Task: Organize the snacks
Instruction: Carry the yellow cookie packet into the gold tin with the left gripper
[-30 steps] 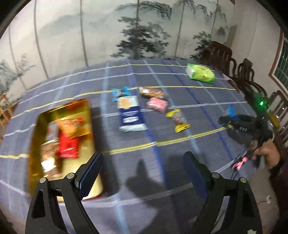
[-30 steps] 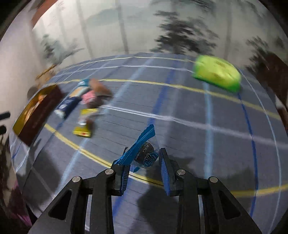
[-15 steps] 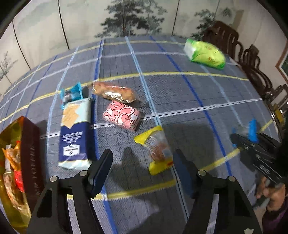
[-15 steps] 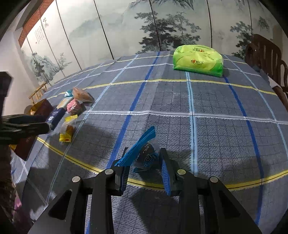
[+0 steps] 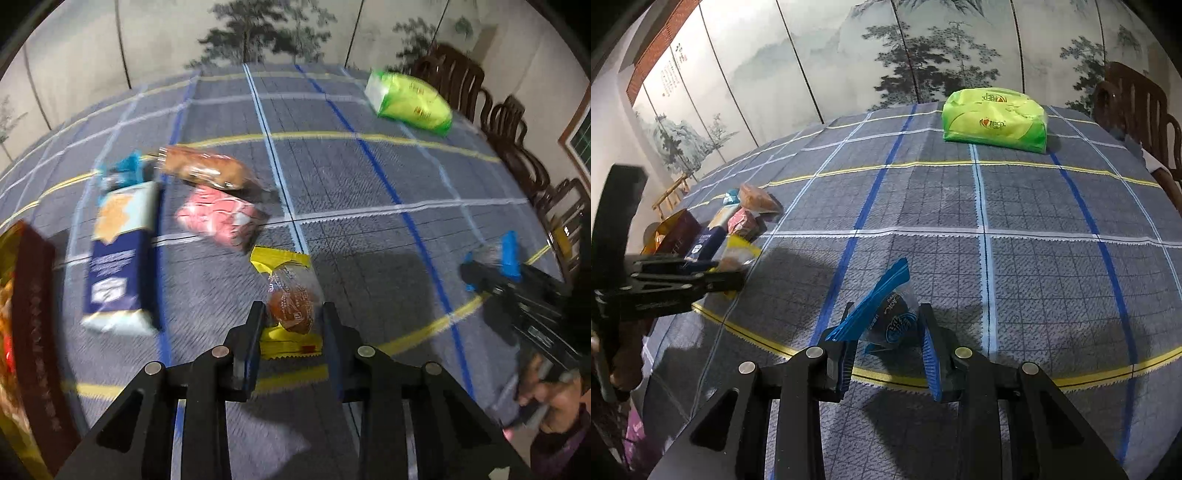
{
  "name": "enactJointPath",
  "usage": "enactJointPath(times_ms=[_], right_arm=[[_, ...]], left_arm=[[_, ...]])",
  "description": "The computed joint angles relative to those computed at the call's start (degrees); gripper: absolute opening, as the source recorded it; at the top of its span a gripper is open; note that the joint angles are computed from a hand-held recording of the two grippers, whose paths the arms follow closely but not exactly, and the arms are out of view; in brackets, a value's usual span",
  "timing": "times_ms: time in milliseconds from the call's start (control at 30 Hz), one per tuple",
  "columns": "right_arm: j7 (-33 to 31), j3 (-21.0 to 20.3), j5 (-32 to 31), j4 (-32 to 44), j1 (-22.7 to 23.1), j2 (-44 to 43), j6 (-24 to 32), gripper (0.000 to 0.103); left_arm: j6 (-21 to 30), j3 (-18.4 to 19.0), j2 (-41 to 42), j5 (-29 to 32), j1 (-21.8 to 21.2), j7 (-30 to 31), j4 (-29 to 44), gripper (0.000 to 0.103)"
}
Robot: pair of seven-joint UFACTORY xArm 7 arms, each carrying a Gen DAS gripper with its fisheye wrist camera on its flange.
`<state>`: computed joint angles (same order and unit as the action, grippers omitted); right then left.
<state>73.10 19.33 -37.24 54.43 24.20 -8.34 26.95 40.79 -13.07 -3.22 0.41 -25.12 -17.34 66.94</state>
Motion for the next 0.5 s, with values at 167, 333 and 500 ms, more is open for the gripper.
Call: enactJointPath(times_ms=[167, 333, 500], right_arm=[[0.3, 0.0, -0.5, 0.8, 0.0, 0.5, 1.1, 0.033], [0.9, -0.1, -1.2, 1.4, 0.4, 0.7, 2.8, 0.032], [0.8, -0.1, -1.9, 2.5, 1.0, 1.4, 5.0, 0.032]], left_arm=[[-0.3, 0.8, -10.9, -5.7, -0.3, 2.7, -7.6, 0.027], [2.3, 2.3, -20.4, -10.9, -0.8, 4.7, -13.9, 0.027], [4.3, 4.4, -28.7, -12.9, 0.6, 6.2, -18.0, 0.027]])
